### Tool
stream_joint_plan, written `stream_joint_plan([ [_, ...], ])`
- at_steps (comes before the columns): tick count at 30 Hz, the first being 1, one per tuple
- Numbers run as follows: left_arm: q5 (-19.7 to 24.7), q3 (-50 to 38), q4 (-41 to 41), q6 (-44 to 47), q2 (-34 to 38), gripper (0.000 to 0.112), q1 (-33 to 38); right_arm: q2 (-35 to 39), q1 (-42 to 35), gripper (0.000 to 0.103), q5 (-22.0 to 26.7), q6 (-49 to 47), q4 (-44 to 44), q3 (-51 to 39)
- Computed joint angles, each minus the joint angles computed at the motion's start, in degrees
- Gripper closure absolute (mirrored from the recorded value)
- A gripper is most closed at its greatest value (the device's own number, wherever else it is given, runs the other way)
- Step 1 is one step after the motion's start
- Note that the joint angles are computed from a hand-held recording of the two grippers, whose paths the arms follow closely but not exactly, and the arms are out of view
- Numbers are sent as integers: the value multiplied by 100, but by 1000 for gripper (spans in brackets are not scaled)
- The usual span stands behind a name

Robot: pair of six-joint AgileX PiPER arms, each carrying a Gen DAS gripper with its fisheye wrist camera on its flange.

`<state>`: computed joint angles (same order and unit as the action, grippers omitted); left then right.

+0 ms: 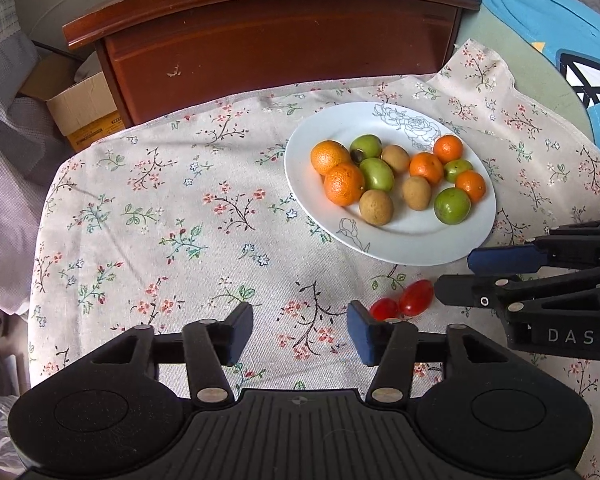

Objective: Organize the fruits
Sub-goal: 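Close the right tool on a red cherry tomato on the cloth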

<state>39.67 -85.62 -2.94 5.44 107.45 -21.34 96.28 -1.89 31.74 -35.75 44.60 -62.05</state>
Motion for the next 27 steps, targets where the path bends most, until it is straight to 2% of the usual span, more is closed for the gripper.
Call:
stream_joint_plan([
  [3, -111, 15, 9, -12, -71, 54, 33, 39, 2, 62, 20, -57, 21, 10],
  [6, -154, -29, -66, -82, -89, 44, 124, 64, 45, 62, 20, -87, -59, 28],
  [10, -162, -118, -57, -260, -81, 42, 237, 107, 134, 62, -12, -144, -124, 39],
  [12, -159, -156, -1, -409, -81, 37, 279, 120, 176, 62, -67, -203, -90, 59],
  [18, -132, -190, 142, -531, -71, 35, 295, 222, 298, 62, -268, -382, 35, 38],
  [27, -112, -126, -157, -192, -80, 35, 340, 346, 427, 63, -433, -268, -88, -23],
])
